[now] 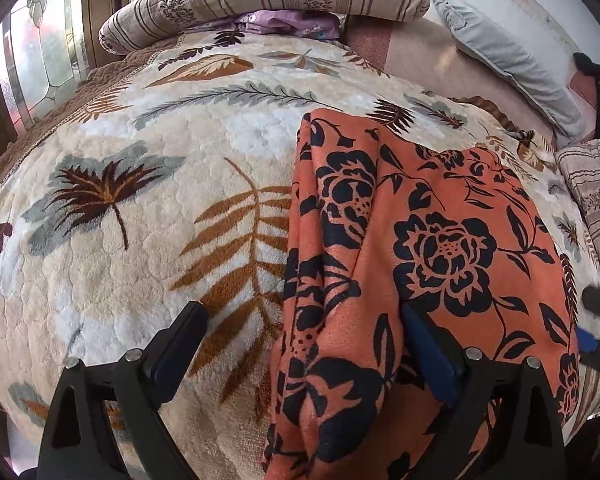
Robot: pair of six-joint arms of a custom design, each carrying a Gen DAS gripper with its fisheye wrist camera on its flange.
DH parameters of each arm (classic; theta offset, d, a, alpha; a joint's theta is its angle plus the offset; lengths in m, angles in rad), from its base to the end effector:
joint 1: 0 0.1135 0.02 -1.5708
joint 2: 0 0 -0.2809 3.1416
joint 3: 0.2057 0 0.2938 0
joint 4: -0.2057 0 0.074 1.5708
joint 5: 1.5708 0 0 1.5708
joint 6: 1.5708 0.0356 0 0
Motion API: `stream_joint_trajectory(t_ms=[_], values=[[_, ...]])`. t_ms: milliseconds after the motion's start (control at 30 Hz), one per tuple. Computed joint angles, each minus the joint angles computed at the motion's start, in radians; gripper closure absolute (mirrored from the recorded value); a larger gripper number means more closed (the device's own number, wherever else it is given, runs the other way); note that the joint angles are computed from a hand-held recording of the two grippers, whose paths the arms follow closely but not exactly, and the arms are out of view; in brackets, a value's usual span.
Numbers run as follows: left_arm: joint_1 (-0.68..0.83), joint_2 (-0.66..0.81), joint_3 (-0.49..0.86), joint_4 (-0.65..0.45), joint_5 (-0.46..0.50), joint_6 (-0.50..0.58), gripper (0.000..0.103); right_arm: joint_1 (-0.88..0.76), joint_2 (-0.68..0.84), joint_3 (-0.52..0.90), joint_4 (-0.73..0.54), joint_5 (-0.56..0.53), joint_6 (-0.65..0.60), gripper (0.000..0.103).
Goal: Fold small clothes
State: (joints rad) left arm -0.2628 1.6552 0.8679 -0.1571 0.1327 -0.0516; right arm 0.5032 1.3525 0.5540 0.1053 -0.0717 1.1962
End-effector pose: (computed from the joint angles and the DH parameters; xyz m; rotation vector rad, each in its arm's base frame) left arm 0.3399 -0.0963 0.1435 0.3205 2.5078 -0.2941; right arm 0.2503 0.1407 0.1536 0.7951 2.3237 0.9237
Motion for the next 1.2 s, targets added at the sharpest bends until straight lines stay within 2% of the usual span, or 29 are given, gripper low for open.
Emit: stream_joint_trajectory(t_ms=[33, 67, 167, 200, 233, 267, 333, 367, 400, 500, 533, 567, 633, 667, 733, 767, 800, 833, 867, 933, 1000, 1033, 1067, 1133, 1200], values=[[0.001, -0.001, -0.001, 0.002, 0.004, -0.001, 0.005, -0.029, -0.004, -0.006, 0.036, -0.018, -0.019, 0.026], [0.004, 0.000, -0.001, 0.003, 0.009, 0.000, 0.005, -0.066, 0.016, -0.004, 0.074, -0.055, -0.021, 0.025], [0.011, 0.004, -0.002, 0.008, 0.025, 0.003, 0.005, -0.162, 0.205, 0.080, 0.157, -0.202, -0.002, 0.023], [0.013, 0.005, -0.004, 0.011, 0.028, 0.006, 0.005, -0.180, 0.280, 0.124, 0.159, -0.256, -0.006, 0.028], [0.015, 0.004, -0.007, 0.017, 0.030, 0.010, 0.005, -0.182, 0.325, 0.167, 0.126, -0.275, -0.010, 0.054], [0.019, 0.004, -0.010, 0.021, 0.037, 0.014, 0.005, -0.160, 0.319, 0.205, 0.050, -0.224, -0.061, 0.060], [0.029, 0.006, -0.013, 0.027, 0.055, 0.018, 0.005, -0.067, 0.251, 0.286, -0.157, -0.008, -0.174, 0.065], [0.028, 0.007, -0.014, 0.030, 0.055, 0.018, 0.004, -0.030, 0.248, 0.313, -0.221, 0.081, -0.193, 0.065], [0.023, 0.007, -0.016, 0.034, 0.051, 0.020, 0.004, -0.018, 0.285, 0.340, -0.268, 0.111, -0.197, 0.065], [0.031, -0.028, -0.011, -0.019, 0.053, 0.023, 0.006, -0.067, 0.299, 0.266, -0.121, 0.017, -0.114, 0.055], [0.043, -0.067, -0.018, -0.044, 0.071, 0.019, 0.006, -0.071, 0.281, 0.267, -0.128, 0.010, -0.112, 0.050], [0.066, -0.119, -0.042, -0.040, 0.123, 0.014, 0.007, -0.069, 0.263, 0.278, -0.158, 0.020, -0.124, 0.041], [0.096, -0.193, -0.078, -0.035, 0.195, 0.021, 0.006, -0.080, 0.211, 0.265, -0.160, 0.032, -0.162, 0.032], [0.091, -0.192, -0.078, -0.049, 0.179, 0.031, 0.006, -0.093, 0.205, 0.263, -0.141, 0.039, -0.164, 0.030], [0.051, -0.074, -0.024, -0.121, 0.069, 0.066, 0.005, -0.153, 0.253, 0.276, -0.099, -0.014, -0.131, 0.028], [0.064, -0.030, -0.027, -0.099, 0.092, 0.051, 0.003, -0.192, 0.328, 0.301, -0.073, -0.106, -0.119, 0.031], [0.083, -0.037, -0.044, -0.065, 0.128, 0.037, 0.003, -0.218, 0.414, 0.347, -0.075, -0.193, -0.117, 0.044], [0.079, -0.046, -0.033, -0.090, 0.122, 0.043, 0.003, -0.220, 0.453, 0.372, -0.079, -0.201, -0.131, 0.061], [0.071, -0.058, -0.035, -0.091, 0.105, 0.054, 0.003, -0.202, 0.452, 0.406, -0.127, -0.153, -0.161, 0.065], [0.070, -0.054, -0.049, -0.066, 0.104, 0.060, 0.003, -0.135, 0.420, 0.480, -0.270, 0.020, -0.222, 0.067], [0.072, -0.051, -0.050, -0.060, 0.114, 0.048, 0.002, -0.118, 0.435, 0.505, -0.302, 0.050, -0.230, 0.065], [0.073, -0.049, -0.048, -0.060, 0.115, 0.051, 0.002, -0.135, 0.439, 0.486, -0.279, 0.015, -0.224, 0.054], [0.076, -0.048, -0.049, -0.060, 0.124, 0.053, 0.002, -0.146, 0.442, 0.476, -0.269, 0.004, -0.197, 0.038], [0.092, -0.056, -0.044, -0.078, 0.144, 0.056, 0.003, -0.129, 0.379, 0.444, -0.307, 0.053, -0.179, 0.037], [0.118, -0.097, -0.046, -0.117, 0.181, 0.030, 0.003, -0.071, 0.339, 0.488, -0.412, 0.168, -0.216, 0.037]])
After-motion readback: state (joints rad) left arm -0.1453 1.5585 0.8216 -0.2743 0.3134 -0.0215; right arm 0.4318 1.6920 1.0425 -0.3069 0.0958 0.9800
